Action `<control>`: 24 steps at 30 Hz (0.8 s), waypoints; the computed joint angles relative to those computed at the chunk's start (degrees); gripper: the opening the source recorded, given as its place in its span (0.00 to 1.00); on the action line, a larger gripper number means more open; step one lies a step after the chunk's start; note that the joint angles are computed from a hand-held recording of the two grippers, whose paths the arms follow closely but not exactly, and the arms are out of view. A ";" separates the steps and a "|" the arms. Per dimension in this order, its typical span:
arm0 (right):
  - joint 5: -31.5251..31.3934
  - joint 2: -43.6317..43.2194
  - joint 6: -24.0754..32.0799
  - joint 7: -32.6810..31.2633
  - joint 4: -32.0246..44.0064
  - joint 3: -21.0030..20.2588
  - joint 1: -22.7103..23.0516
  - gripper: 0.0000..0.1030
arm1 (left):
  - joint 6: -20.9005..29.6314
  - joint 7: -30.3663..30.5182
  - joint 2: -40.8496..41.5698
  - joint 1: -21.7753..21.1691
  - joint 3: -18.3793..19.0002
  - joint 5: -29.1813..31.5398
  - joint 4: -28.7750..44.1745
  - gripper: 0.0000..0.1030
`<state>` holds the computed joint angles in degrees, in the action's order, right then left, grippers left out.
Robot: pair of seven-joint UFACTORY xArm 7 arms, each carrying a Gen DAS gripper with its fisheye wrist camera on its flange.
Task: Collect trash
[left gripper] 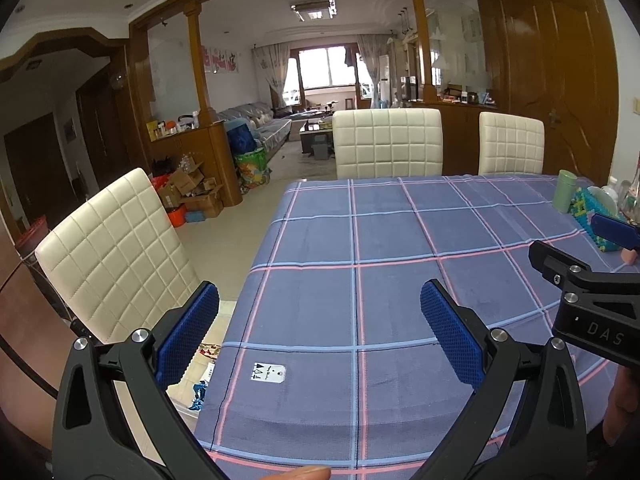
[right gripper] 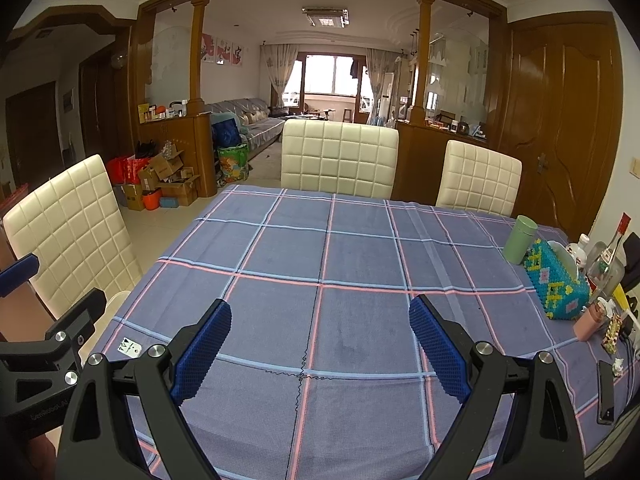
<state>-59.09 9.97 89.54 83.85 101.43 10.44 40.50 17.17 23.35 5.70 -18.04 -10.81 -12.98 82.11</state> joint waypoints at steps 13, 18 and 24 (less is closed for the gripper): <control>0.11 0.11 -0.17 -0.34 0.08 -0.05 0.02 0.86 | 3.15 1.34 0.81 0.29 -0.48 -2.15 1.74 0.96; 0.37 0.36 -0.18 -0.37 0.36 -0.09 0.12 0.86 | 3.12 2.10 1.00 0.24 -0.38 -2.86 1.91 0.96; 0.33 0.48 -0.09 -0.32 0.54 -0.22 0.26 0.86 | -0.15 2.70 0.19 0.19 -0.52 -3.08 0.12 0.96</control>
<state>-58.75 10.45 89.45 83.53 101.96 10.22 40.77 17.02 26.05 5.89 -17.86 -11.33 -16.07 82.23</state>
